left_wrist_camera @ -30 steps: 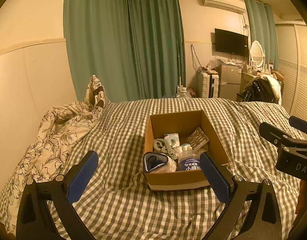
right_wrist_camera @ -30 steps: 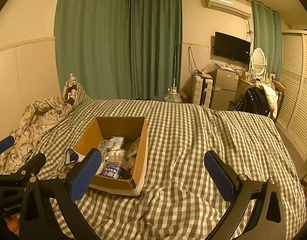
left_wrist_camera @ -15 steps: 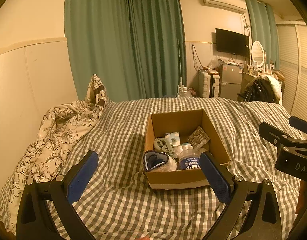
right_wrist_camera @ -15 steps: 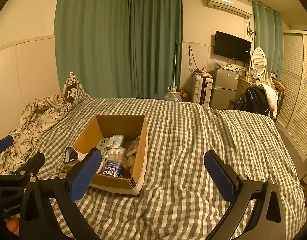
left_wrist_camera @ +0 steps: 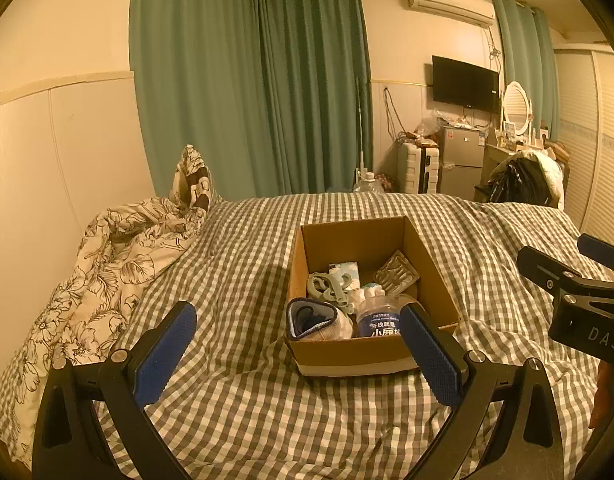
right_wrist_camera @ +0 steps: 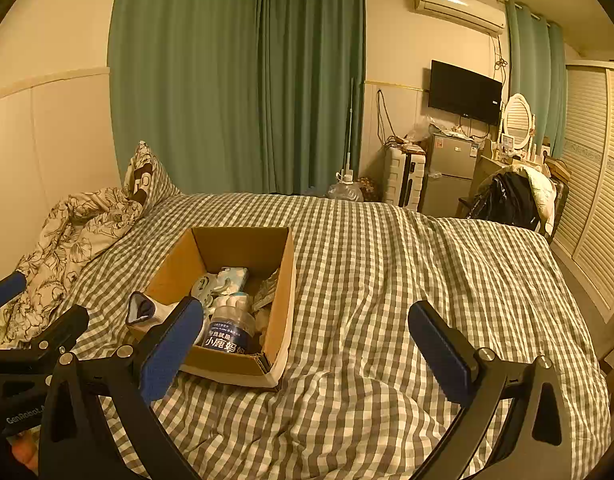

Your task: Organize objects

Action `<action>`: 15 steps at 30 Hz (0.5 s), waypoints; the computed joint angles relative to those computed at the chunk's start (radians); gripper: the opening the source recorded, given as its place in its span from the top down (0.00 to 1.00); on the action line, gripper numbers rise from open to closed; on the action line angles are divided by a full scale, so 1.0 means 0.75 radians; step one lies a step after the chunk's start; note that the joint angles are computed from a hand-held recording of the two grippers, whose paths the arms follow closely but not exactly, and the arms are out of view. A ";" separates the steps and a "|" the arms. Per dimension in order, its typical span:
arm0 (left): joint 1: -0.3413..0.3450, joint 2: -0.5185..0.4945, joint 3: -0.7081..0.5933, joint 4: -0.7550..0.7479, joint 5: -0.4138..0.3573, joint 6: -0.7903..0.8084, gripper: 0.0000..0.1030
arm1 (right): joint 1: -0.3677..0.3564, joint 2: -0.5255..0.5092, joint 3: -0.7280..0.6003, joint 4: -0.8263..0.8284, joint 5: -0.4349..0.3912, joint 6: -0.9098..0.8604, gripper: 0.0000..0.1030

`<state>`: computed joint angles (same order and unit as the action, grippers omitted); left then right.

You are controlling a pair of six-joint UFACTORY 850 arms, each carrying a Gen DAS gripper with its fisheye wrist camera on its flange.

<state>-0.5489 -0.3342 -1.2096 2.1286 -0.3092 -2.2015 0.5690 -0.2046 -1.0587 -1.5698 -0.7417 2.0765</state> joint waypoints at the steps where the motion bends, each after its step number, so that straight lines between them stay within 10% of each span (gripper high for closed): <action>1: 0.000 0.000 0.000 0.003 0.001 -0.003 0.00 | 0.000 -0.001 -0.001 0.000 0.001 -0.001 0.00; 15: -0.001 0.000 -0.001 -0.012 0.001 0.012 0.00 | -0.002 -0.009 -0.008 0.020 0.006 -0.023 0.00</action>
<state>-0.5495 -0.3342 -1.2107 2.1198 -0.3086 -2.1928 0.5677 -0.2114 -1.0646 -1.5551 -0.7369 2.0595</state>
